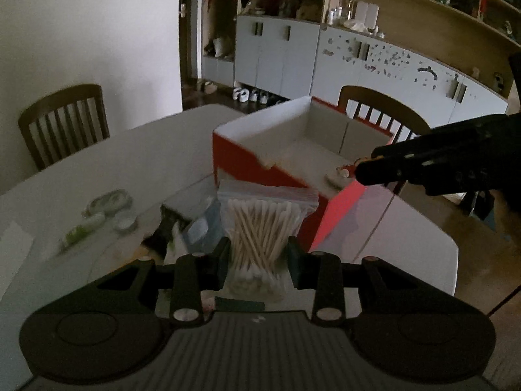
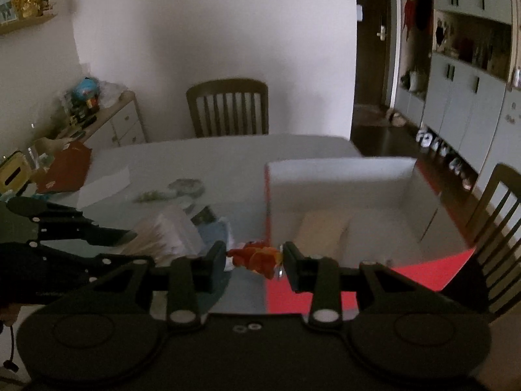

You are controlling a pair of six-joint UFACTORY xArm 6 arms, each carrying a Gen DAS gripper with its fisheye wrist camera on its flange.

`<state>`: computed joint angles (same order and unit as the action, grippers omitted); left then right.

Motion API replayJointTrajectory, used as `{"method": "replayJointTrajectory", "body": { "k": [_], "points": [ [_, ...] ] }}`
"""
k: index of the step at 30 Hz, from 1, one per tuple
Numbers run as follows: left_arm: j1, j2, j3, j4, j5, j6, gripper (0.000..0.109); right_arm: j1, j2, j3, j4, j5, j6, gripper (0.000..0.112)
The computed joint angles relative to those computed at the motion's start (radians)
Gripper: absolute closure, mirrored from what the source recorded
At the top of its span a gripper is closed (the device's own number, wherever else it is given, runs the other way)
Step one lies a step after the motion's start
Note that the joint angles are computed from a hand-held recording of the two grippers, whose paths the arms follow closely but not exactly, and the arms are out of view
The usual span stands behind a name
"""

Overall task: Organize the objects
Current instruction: 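Carry both items over the shoebox and release them inside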

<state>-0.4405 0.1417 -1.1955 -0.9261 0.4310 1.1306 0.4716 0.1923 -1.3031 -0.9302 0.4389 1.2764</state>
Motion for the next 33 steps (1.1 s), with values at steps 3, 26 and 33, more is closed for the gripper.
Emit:
{"method": "replayJointTrajectory", "body": {
  "k": [3, 26, 33],
  "points": [
    [-0.029, 0.029, -0.046, 0.019, -0.020, -0.015, 0.074, -0.029, -0.007, 0.006, -0.014, -0.009, -0.014, 0.075],
    [-0.160, 0.473, -0.615, 0.547, 0.031, -0.492, 0.074, -0.251, 0.079, 0.024, 0.096, -0.107, -0.209, 0.075],
    [-0.182, 0.695, -0.932, 0.694, 0.181, -0.622, 0.074, -0.284, 0.136, 0.011, 0.183, -0.121, -0.310, 0.075]
  ]
}}
